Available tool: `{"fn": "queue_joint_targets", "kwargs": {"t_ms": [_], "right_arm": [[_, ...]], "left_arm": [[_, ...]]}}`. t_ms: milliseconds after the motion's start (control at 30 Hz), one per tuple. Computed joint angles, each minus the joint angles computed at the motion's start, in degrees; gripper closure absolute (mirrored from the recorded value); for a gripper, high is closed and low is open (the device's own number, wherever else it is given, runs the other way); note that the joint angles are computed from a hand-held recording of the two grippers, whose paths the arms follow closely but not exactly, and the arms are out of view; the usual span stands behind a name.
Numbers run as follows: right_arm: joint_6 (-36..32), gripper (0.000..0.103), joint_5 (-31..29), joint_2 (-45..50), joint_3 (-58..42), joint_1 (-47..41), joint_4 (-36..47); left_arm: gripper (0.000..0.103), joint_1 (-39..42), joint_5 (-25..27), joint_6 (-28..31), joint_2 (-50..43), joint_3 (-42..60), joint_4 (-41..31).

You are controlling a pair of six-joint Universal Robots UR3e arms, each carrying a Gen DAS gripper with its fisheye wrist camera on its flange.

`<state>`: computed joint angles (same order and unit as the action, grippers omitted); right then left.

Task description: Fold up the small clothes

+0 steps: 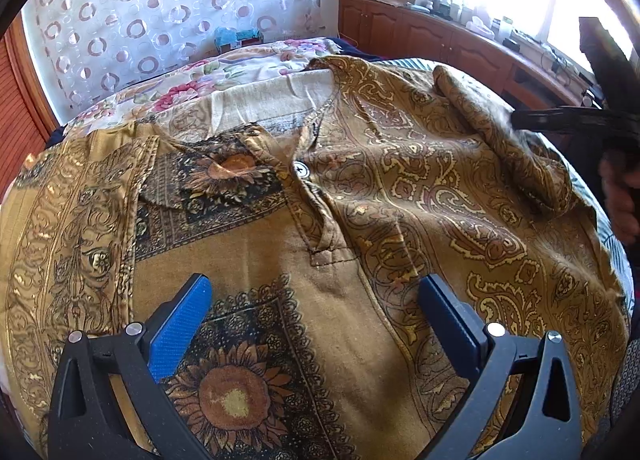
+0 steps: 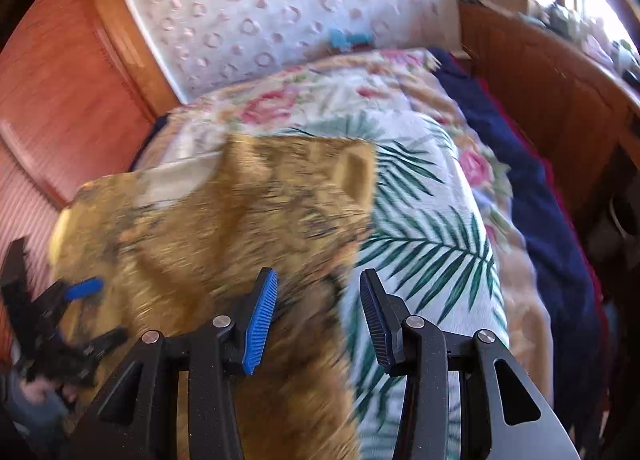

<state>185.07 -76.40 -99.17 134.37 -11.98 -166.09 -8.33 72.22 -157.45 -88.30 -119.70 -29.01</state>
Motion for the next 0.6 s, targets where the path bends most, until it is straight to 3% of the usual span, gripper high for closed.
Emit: {"fn": "queue_joint_targets", "kwargs": {"t_ms": [67, 100, 133, 267, 433, 500, 567, 600], "right_arm": [[0.76, 0.059, 1.83, 3.33, -1.96, -0.89, -0.48], [1.71, 0.066, 2.16, 5.44, -3.58, -0.34, -0.94], [1.75, 0.082, 2.61, 6.28, -4.84, -0.05, -0.86], [0.52, 0.095, 1.59, 8.56, -10.17, 3.9, -1.67], [-1.66, 0.095, -2.07, 12.91, -18.85, 10.38, 0.71], [-1.97, 0.088, -7.14, 14.55, -21.65, 13.74, 1.69], [-1.89, 0.067, -9.99, 15.91, -23.01, 15.56, 1.67], [-1.68, 0.065, -10.46, 16.7, -23.76, 16.16, 1.47]], "left_arm": [[0.0, 1.13, -0.99, 0.17, 1.14, -0.64, -0.43], [0.0, 1.61, -1.26, 0.34, 1.62, -0.96, -0.51], [0.0, 2.12, -1.39, 0.56, 2.2, -1.26, -0.6], [0.0, 4.29, -2.36, 1.22, 4.67, -2.32, -0.94], [0.0, 7.21, -4.38, 1.73, 7.67, -2.88, -2.33], [0.0, 7.92, -4.88, 2.02, 8.55, -3.08, -2.91], [0.0, 8.49, -5.25, 2.68, 9.31, -3.68, -3.07], [0.0, 8.57, -5.21, 2.91, 9.52, -3.97, -2.92]]}}
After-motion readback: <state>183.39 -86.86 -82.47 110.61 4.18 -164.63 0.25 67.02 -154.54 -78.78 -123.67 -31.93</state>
